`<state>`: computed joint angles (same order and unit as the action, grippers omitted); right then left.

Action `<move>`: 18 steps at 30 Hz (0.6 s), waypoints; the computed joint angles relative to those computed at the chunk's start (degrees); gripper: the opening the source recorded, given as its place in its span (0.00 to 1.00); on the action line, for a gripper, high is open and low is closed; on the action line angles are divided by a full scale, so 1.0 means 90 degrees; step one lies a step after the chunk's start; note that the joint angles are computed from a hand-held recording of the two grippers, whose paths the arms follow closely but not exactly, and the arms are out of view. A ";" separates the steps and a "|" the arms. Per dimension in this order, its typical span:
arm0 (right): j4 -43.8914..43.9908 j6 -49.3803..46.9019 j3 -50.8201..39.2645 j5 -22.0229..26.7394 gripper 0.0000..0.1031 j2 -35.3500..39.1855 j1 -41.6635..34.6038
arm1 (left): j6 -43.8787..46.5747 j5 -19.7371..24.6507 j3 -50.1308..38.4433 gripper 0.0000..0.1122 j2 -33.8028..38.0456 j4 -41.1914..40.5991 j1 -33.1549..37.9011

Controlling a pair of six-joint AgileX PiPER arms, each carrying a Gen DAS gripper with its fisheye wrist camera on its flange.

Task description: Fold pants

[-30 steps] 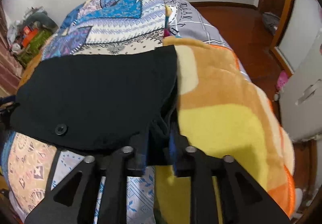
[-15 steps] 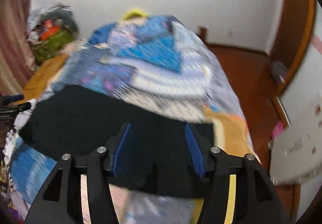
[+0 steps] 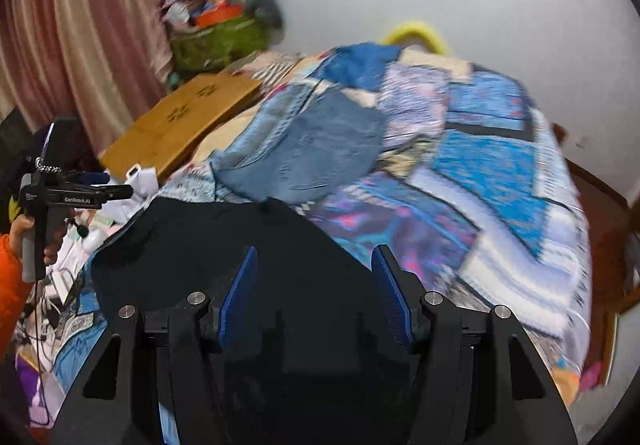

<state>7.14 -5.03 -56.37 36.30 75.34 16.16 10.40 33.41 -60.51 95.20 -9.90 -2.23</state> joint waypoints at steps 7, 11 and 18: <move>0.0228 -0.0420 -0.1384 0.0161 0.54 0.2040 0.0305 | 0.0378 -0.0092 -0.0176 0.89 0.1122 -0.0289 -0.0009; 0.0266 -0.0537 -0.2383 0.0531 0.54 0.3160 0.0361 | 0.0695 -0.0110 -0.0248 0.89 0.1470 -0.0578 -0.0015; -0.0032 -0.0357 -0.3065 0.0871 0.21 0.4122 0.0507 | 0.1212 -0.1213 0.0454 0.89 0.1192 -0.0676 -0.0036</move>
